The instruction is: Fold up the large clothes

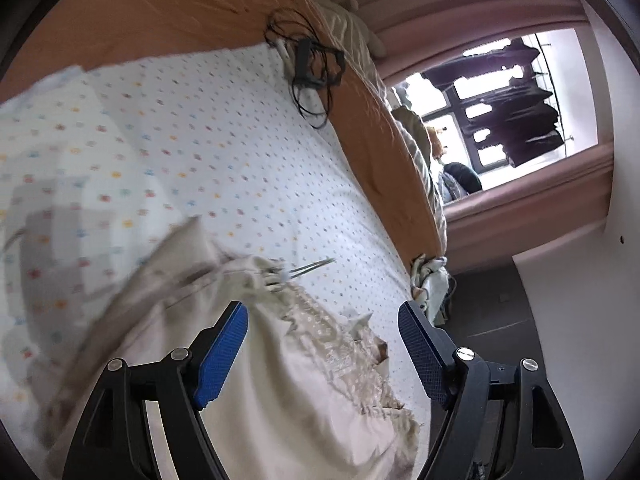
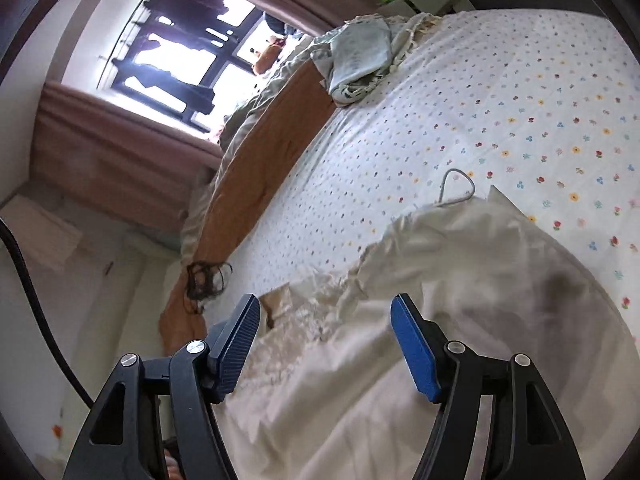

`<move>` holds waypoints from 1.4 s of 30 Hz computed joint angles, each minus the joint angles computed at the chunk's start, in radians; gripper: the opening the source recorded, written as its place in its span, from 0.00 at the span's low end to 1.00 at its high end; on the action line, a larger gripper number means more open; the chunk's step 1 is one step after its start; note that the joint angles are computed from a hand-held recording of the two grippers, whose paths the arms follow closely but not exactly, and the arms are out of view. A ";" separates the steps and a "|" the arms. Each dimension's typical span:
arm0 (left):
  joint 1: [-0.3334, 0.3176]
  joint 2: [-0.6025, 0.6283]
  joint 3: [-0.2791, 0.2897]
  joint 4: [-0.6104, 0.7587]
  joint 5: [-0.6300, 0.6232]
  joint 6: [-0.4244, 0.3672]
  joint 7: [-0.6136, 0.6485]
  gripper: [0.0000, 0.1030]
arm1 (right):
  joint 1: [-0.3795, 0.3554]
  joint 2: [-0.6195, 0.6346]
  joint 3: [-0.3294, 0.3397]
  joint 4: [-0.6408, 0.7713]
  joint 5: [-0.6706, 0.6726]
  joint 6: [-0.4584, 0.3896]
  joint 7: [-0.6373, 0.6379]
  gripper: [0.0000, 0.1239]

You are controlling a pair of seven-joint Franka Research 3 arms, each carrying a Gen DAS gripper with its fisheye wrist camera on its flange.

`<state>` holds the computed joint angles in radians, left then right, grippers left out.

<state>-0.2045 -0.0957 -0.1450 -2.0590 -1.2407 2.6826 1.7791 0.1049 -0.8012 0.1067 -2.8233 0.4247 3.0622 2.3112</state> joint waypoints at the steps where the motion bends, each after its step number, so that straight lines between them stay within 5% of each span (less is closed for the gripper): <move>1: 0.002 -0.032 0.002 -0.031 -0.005 0.006 0.002 0.75 | -0.010 -0.007 0.014 0.003 -0.003 -0.014 0.009 0.55; 5: -0.008 -0.151 0.030 -0.139 0.003 0.016 -0.012 0.75 | -0.085 -0.092 0.107 0.010 -0.056 -0.142 0.086 0.55; 13: -0.070 -0.372 0.106 -0.341 0.081 0.035 -0.085 0.75 | -0.060 -0.217 0.157 0.049 -0.151 -0.284 0.175 0.55; 20: -0.099 -0.454 0.143 -0.457 0.215 0.038 -0.211 0.75 | -0.046 -0.192 0.188 0.143 -0.221 -0.360 0.209 0.55; 30: -0.177 -0.424 0.174 -0.518 0.359 0.070 -0.325 0.73 | -0.012 0.012 0.194 0.302 -0.315 -0.399 0.160 0.55; 37: -0.218 -0.395 0.207 -0.561 0.314 0.106 -0.332 0.53 | 0.049 0.224 0.147 0.405 -0.327 -0.397 0.088 0.49; 42: -0.198 -0.401 0.192 -0.582 0.336 0.097 -0.373 0.30 | 0.091 0.428 0.116 0.532 -0.342 -0.426 0.028 0.40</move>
<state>-0.4024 -0.4962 0.0468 -2.6413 -0.9044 2.7793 1.4060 0.1963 -0.3736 0.2226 -2.2909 0.0823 2.6360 2.3397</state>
